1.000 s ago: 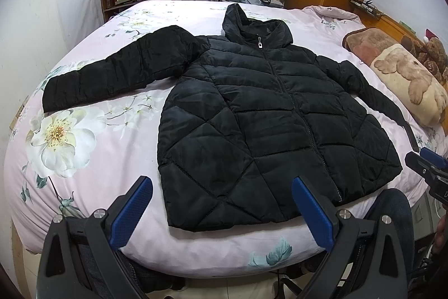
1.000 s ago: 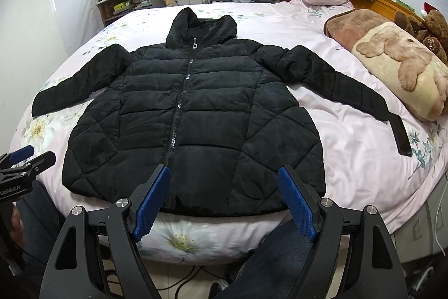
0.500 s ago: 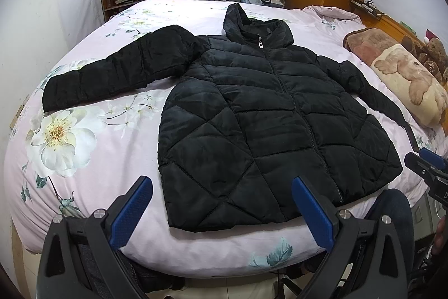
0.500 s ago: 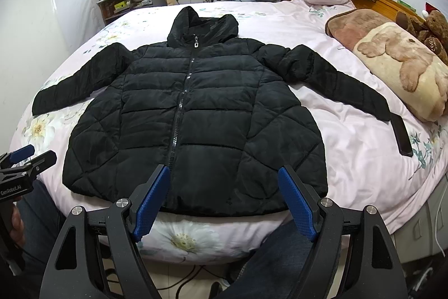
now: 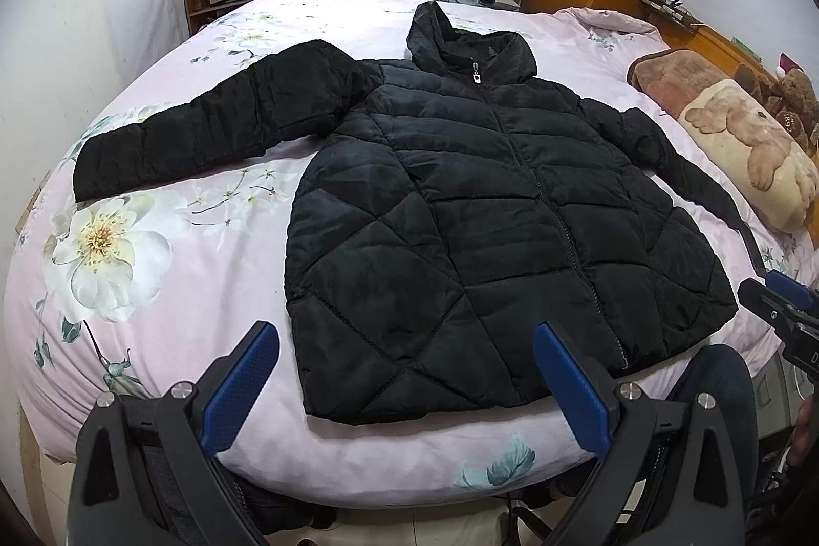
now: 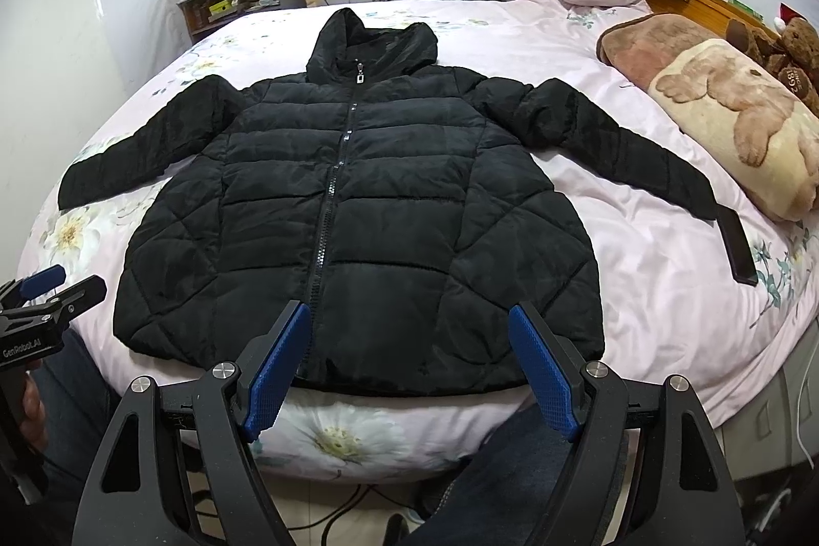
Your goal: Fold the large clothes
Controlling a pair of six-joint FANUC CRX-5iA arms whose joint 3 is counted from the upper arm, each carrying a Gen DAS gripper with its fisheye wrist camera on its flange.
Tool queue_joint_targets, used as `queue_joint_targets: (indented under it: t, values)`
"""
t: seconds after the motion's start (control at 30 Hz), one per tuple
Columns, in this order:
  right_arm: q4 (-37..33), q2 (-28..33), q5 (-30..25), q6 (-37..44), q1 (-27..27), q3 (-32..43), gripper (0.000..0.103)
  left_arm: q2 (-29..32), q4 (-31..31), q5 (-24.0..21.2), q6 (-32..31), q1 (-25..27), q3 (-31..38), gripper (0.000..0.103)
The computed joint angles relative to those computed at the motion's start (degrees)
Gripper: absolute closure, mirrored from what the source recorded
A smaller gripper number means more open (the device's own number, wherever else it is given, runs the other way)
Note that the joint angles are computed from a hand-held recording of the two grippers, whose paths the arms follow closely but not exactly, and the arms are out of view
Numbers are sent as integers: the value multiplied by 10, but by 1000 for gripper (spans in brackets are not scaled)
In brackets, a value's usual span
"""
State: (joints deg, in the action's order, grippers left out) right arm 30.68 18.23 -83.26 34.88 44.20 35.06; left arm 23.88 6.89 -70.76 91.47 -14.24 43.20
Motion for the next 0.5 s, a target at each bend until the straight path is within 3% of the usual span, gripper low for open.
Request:
queue_joint_targets:
  t: [0.33,0.5]
  values:
    - [-11,7,-2,11,-5,9,24,15,-2,-15,-2,2,16,2]
    - [-15,18,0,20,-9,24,24,39,26,-53,8,10,49,2]
